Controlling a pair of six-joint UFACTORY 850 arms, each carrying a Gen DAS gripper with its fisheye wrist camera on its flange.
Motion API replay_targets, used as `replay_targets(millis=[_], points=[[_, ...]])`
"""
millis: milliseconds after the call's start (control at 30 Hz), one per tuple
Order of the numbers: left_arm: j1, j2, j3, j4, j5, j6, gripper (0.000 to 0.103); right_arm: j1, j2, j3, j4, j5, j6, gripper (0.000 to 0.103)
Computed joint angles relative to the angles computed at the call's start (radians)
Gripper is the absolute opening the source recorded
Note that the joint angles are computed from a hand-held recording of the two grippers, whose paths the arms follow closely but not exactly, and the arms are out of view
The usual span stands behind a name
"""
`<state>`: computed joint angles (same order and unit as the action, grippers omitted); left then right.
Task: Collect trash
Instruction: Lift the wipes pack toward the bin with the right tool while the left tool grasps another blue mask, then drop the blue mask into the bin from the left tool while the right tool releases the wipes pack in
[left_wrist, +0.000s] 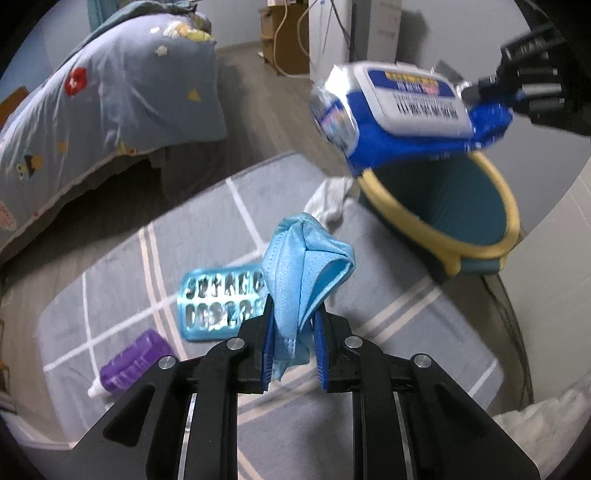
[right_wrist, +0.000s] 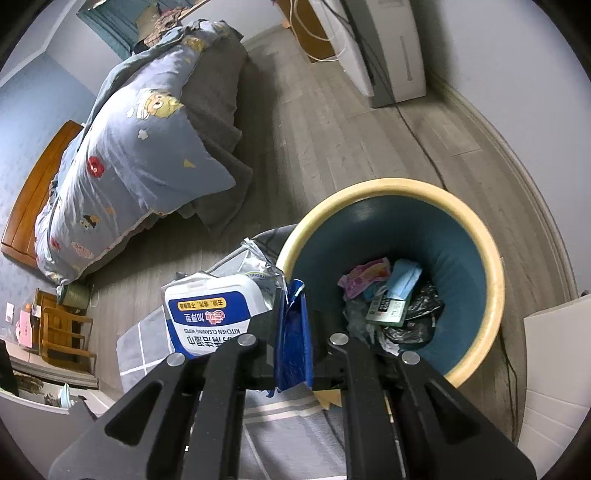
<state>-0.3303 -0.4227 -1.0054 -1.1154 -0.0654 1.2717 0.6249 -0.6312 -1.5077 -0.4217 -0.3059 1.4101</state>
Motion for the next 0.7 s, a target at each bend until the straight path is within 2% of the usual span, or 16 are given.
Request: replay_targets(millis=[33, 233, 333, 500, 700], points=[[-0.003, 0.001, -0.003, -0.014, 0.0, 0.011, 0.02, -0.002, 0.008, 0.012, -0.01, 0.005, 0.012, 0.008], [-0.023, 0.022, -0.002, -0.341, -0.01, 0.335, 0.02, -0.017, 0.059, 0.084, -0.082, 0.034, 0.094, 0.008], [-0.032, 0.028, -0.007, -0.429, -0.043, 0.426, 0.02, -0.026, 0.085, 0.122, -0.128, 0.054, 0.152, 0.008], [-0.048, 0.046, -0.011, -0.453, -0.104, 0.459, 0.02, -0.04, 0.116, 0.166, -0.22, 0.058, 0.269, 0.008], [-0.091, 0.027, -0.05, -0.316, -0.128, 0.322, 0.02, -0.05, 0.139, 0.192, -0.331, -0.049, 0.394, 0.008]])
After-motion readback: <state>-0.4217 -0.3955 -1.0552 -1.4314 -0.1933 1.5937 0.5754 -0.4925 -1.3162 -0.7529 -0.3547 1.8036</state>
